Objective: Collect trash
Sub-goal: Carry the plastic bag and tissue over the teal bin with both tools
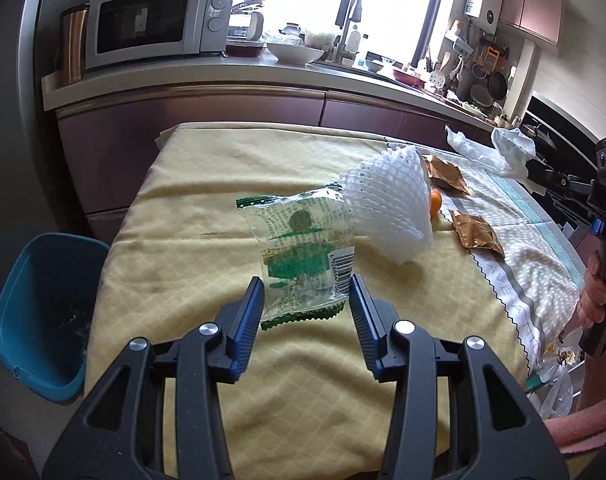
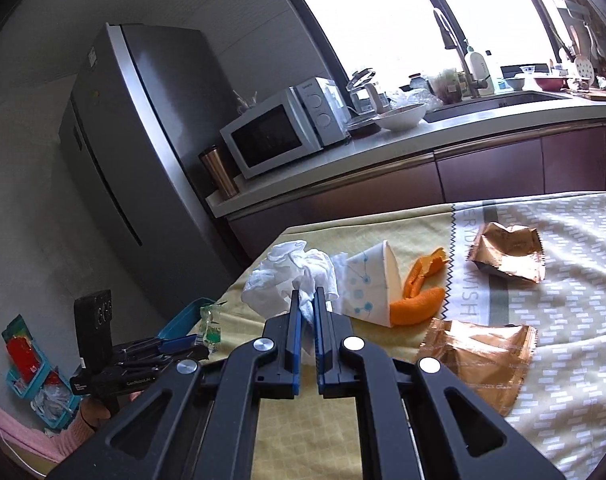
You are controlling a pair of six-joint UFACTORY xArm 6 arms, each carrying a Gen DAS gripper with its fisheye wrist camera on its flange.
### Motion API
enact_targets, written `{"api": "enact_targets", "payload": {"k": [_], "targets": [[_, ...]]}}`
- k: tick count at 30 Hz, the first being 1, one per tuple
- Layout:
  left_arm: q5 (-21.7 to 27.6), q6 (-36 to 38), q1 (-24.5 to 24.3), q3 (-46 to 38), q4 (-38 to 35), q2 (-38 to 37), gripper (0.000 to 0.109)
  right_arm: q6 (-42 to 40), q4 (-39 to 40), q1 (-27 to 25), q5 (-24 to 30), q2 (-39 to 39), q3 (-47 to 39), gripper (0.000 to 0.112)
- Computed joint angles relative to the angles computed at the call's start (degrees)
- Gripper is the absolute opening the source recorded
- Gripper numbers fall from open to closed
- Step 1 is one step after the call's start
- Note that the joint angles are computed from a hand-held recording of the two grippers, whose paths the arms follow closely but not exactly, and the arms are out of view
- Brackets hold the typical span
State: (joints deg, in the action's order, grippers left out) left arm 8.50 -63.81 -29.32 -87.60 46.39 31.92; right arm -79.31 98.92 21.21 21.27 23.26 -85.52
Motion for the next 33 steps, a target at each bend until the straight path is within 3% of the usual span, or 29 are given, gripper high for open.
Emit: {"api": "enact_targets", "payload": {"k": [15,33], "targets": [[3.5,-19.61,3.68,10.14,18.39,-10.05,0.044,15.92,-15.91,5.44,9.16,14.4,-17.89,0.005],[8.39,-31.54,7.35,19.95,27.12,-18.86,0.044,34.18,-34.28,7.93,19.42,33.39,-47.0,0.005]]}}
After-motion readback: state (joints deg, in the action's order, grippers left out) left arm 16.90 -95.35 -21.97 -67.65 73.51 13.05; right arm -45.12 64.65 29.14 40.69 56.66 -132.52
